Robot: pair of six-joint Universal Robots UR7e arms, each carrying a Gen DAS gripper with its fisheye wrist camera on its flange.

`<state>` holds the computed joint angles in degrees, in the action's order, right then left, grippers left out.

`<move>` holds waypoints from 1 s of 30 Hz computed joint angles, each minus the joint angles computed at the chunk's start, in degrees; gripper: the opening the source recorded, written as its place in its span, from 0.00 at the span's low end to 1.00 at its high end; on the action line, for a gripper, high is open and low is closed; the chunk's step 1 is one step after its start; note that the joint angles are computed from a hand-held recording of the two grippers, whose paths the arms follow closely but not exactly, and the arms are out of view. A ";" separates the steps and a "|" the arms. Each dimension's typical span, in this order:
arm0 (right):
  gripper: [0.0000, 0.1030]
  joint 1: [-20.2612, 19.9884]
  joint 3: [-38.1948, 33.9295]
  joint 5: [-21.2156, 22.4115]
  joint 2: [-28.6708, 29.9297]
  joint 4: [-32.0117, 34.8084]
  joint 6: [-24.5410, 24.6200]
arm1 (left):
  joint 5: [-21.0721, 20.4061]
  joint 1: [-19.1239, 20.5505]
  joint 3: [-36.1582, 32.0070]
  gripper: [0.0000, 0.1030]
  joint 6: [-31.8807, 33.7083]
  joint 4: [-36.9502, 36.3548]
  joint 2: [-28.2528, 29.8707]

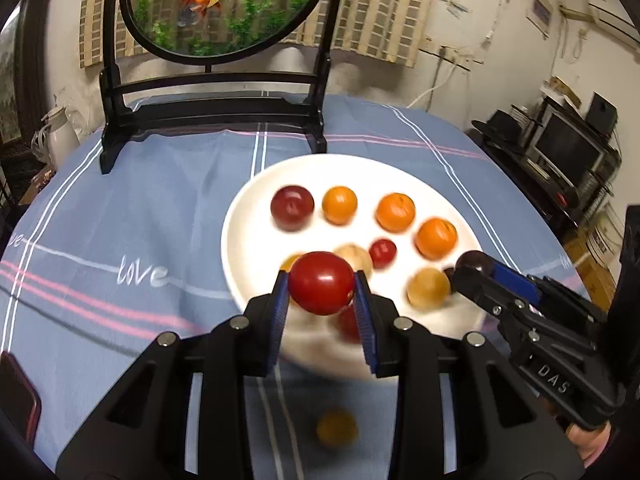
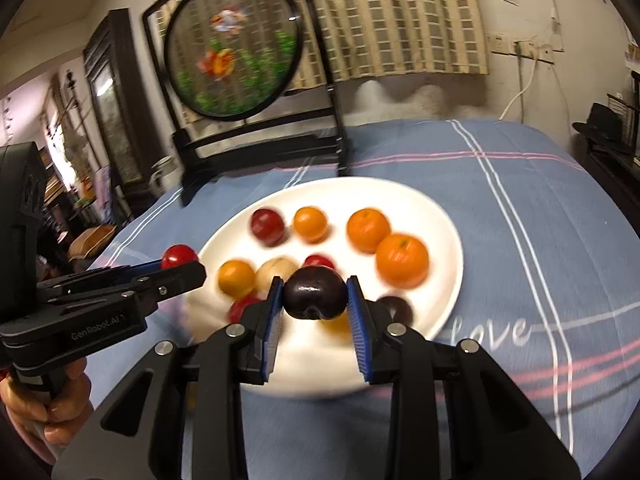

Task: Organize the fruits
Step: 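Carry the plum and tomato over the plate and open both tools, then move the right tool to a yellow-green fruit while the left tool approaches another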

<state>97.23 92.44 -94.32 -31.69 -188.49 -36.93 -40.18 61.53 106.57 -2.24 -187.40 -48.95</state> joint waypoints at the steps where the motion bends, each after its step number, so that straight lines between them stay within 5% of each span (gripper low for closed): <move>1: 0.31 0.00 -1.37 -0.27 0.71 0.33 0.45 | -0.37 0.53 -1.13 0.32 -0.14 0.71 0.38; 12: 0.33 0.26 -10.35 -1.55 4.96 8.40 -0.35 | 0.09 3.40 -8.02 0.33 -0.75 6.57 3.04; 13: 0.40 0.25 -10.48 -1.76 5.07 8.32 -0.44 | 1.32 3.17 -8.14 0.44 -0.55 6.54 3.36; 14: 0.44 0.28 -10.38 -2.09 5.02 8.06 -0.55 | 2.80 2.82 -8.03 0.69 -0.49 6.30 3.56; 15: 0.50 0.33 -10.11 -2.28 4.80 7.88 -0.57 | 4.22 2.43 -7.62 0.76 0.05 4.70 3.76; 21: 0.62 0.34 -1.80 1.37 -0.92 3.10 -4.12 | 9.34 -1.82 -0.72 0.91 3.90 -7.81 2.02; 26: 0.63 -1.21 7.86 4.35 -6.75 2.82 -5.75 | 11.22 -3.87 6.50 0.95 1.64 -11.33 0.01; 30: 0.63 -1.98 13.85 3.50 -9.15 3.06 -10.02 | 17.70 -5.04 9.19 0.95 -1.19 -10.27 1.13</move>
